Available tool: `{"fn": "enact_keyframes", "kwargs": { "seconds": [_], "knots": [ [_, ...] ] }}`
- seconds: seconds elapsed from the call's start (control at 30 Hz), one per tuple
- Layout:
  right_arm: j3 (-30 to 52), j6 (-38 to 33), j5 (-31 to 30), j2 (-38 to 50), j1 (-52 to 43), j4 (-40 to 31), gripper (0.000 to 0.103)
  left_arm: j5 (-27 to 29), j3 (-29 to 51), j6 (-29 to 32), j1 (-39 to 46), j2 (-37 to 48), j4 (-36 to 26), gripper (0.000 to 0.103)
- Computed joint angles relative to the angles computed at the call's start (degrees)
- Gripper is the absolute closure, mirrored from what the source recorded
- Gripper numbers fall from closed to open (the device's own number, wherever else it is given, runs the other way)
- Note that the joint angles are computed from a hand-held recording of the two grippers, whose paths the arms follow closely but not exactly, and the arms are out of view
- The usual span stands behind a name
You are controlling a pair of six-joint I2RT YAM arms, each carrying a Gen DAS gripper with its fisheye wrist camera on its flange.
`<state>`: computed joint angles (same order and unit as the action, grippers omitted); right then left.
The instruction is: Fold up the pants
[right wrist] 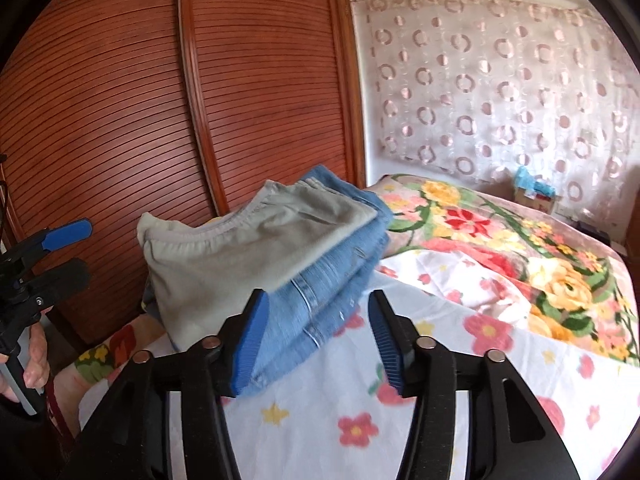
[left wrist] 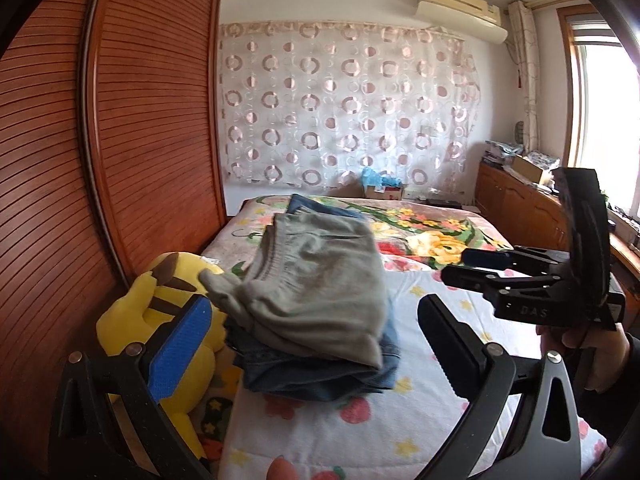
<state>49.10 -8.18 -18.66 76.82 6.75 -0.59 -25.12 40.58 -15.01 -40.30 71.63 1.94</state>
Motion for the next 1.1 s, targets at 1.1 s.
{"fn": "enact_keyframes", "kwargs": {
  "seconds": [1.1],
  "knots": [
    [-18.0, 16.4, 32.7, -52.6, 18.5, -30.9, 0.027, -9.9, 5.6, -10.1, -25.1, 2.6, -10.3, 0.000]
  ]
}}
